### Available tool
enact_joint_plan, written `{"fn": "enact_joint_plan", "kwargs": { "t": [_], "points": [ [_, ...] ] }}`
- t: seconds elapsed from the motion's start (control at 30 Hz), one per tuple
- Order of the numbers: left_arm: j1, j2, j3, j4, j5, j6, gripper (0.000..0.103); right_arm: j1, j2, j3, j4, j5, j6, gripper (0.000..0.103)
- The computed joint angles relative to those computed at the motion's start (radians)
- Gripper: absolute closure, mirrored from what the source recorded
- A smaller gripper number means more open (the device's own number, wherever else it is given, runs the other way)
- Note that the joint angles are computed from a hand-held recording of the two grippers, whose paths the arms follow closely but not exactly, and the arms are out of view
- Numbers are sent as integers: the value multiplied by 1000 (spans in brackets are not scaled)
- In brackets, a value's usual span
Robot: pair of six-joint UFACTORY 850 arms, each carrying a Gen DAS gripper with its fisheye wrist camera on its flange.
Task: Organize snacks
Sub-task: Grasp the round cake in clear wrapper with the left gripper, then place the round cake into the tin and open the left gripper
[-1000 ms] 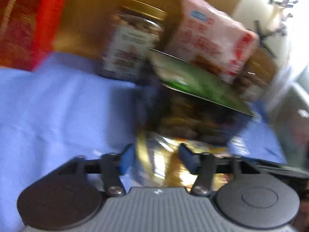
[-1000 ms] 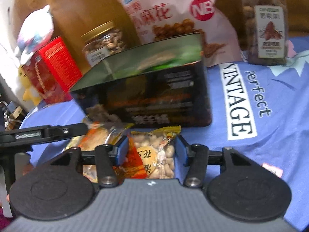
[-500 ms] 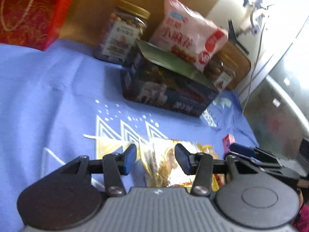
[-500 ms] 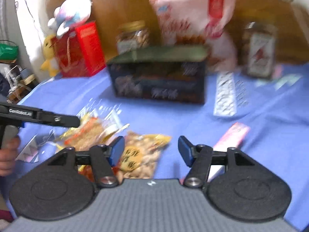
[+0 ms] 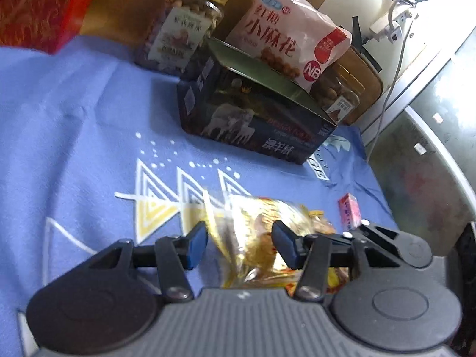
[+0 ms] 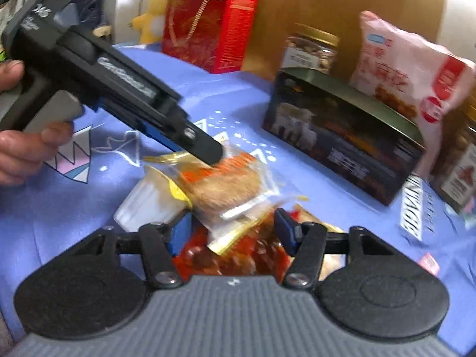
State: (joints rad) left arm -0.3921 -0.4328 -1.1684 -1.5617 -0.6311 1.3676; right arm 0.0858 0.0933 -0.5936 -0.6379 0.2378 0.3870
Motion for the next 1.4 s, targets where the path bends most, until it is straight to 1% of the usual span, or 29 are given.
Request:
{"fn": "enact_joint_plan", "kwargs": {
  "t": [0.07,0.1,0.23,0.3,0.47,0.57,0.63,0.7,0.8,0.9,1.0,1.03,1.07,1.1,1.13,1.17,1.23,1.33,1.4],
  "points": [
    [-6,3,-2,-16,27,14,55,-1,-25,-24,-16,2,8,49],
    [-6,4,-4,-25,32,22,57,-1,-35,-33,4,4,-12,50],
    [-13,14,-15,-43,51,52,58,19,-40,-32,147,24,-168,55],
    [-17,25,-20,-69,60,89,58,22,-33,-29,240,46,-261,55],
    [-24,33,-68,-155,49,195,58,-16,-16,-40,290,126,-278,55],
    [-43,12,-130,-188,65,227,58,-37,-21,-57,371,167,-356,55],
    [-57,-20,-185,-207,81,246,58,-51,-37,-78,429,186,-418,55],
    [-69,-60,-246,-203,100,219,58,-71,-59,-105,422,192,-408,55],
    [-82,-137,-357,-135,126,110,58,-103,-99,-149,381,184,-354,55],
    [-96,-200,-442,-57,146,11,58,-123,-153,-190,395,181,-360,55],
    [-111,-259,-520,30,149,-82,58,-133,-186,-208,535,184,-475,55],
    [-116,-266,-527,35,164,-83,58,-138,-196,-214,598,187,-513,55],
    [-124,-275,-542,57,185,-96,58,-137,-204,-217,694,199,-584,55],
    [-128,-279,-546,65,198,-100,58,-137,-206,-212,772,224,-640,54],
    [-129,-278,-544,59,199,-97,58,-142,-203,-206,812,240,-658,54],
    [-126,-275,-536,47,184,-88,58,-151,-196,-199,810,240,-634,54],
    [-120,-257,-505,17,165,-57,58,-175,-169,-170,744,252,-529,54],
    [-120,-201,-425,-56,185,48,58,-189,-126,-117,737,278,-474,54],
    [-126,-157,-368,-96,219,120,58,-201,-85,-74,692,281,-387,54]
  ]
}}
